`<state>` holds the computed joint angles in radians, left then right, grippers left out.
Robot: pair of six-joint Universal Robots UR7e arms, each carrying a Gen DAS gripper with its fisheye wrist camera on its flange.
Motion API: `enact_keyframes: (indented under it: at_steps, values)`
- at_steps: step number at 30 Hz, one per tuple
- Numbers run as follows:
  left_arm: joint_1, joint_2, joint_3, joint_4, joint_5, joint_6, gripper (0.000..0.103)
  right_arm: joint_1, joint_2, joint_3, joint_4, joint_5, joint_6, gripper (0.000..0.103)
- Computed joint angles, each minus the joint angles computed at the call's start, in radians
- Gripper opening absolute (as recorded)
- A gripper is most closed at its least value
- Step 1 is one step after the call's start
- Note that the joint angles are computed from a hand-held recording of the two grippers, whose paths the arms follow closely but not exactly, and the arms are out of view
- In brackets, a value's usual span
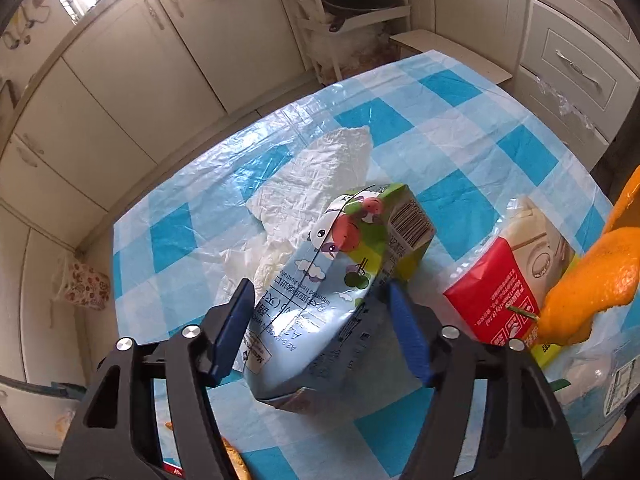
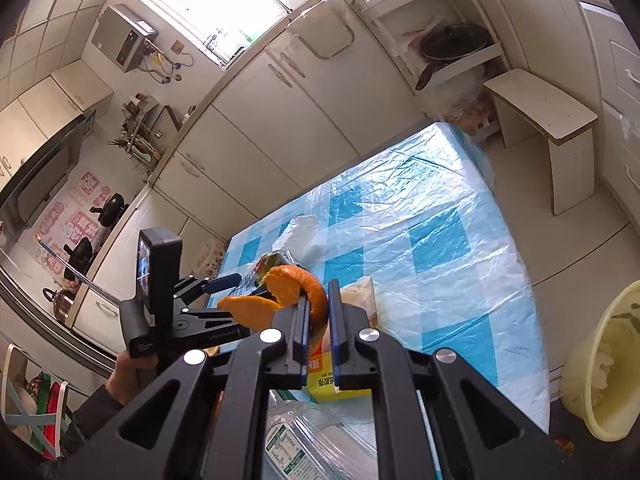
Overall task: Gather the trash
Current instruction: 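Lift the juice carton with the left gripper while the right gripper carries peel to the bucket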
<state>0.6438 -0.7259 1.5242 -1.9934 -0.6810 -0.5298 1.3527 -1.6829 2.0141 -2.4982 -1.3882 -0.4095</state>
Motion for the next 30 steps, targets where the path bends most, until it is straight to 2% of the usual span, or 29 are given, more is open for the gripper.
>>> enact_keyframes:
  at_steps: [1, 2, 4, 10, 14, 15, 16, 17, 18, 20, 21, 24, 27, 30]
  values:
    - [-0.003, -0.003, 0.000, 0.002, -0.002, -0.006, 0.051, -0.001, 0.001, -0.002, 0.001, 0.001, 0.004, 0.009]
    - [-0.004, -0.011, 0.002, -0.004, -0.014, -0.011, 0.048, -0.003, 0.000, -0.004, 0.004, 0.005, 0.007, 0.009]
    - [-0.002, -0.031, 0.007, -0.006, -0.046, -0.040, 0.016, -0.009, -0.004, -0.001, 0.004, 0.012, 0.010, 0.009]
    - [0.002, -0.091, 0.070, -0.057, -0.108, -0.079, 0.010, -0.017, -0.019, 0.007, 0.003, 0.016, 0.009, 0.009]
    - [0.001, -0.106, 0.089, -0.044, -0.120, -0.107, 0.012, -0.017, -0.029, 0.013, 0.004, 0.015, 0.010, 0.009]
    - [-0.001, -0.105, 0.088, -0.027, -0.107, -0.127, 0.028, -0.015, -0.029, 0.014, 0.005, 0.014, 0.010, 0.009]
    - [-0.004, -0.104, 0.088, -0.008, -0.081, -0.151, 0.057, -0.014, -0.031, 0.015, 0.008, 0.013, 0.009, 0.009]
    - [-0.006, -0.102, 0.088, 0.003, -0.060, -0.167, 0.067, -0.013, -0.033, 0.018, 0.010, 0.012, 0.008, 0.009]
    - [-0.008, -0.100, 0.089, 0.010, -0.041, -0.181, 0.072, -0.012, -0.035, 0.020, 0.014, 0.011, 0.005, 0.009]
    - [0.002, -0.092, 0.077, 0.022, -0.060, -0.197, 0.073, -0.012, -0.040, 0.026, 0.017, 0.009, 0.000, 0.009]
    - [0.005, -0.092, 0.082, -0.001, -0.070, -0.198, 0.078, -0.013, -0.042, 0.029, 0.017, 0.008, -0.002, 0.009]
    - [0.013, -0.074, 0.074, -0.024, -0.107, -0.188, 0.079, -0.016, -0.045, 0.030, 0.017, 0.004, -0.003, 0.009]
    - [0.001, -0.039, 0.050, 0.034, -0.089, -0.183, 0.078, -0.020, -0.043, 0.026, 0.013, 0.002, 0.004, 0.010]
    - [-0.006, -0.034, 0.045, 0.039, -0.089, -0.189, 0.056, -0.023, -0.043, 0.024, 0.013, 0.008, 0.006, 0.010]
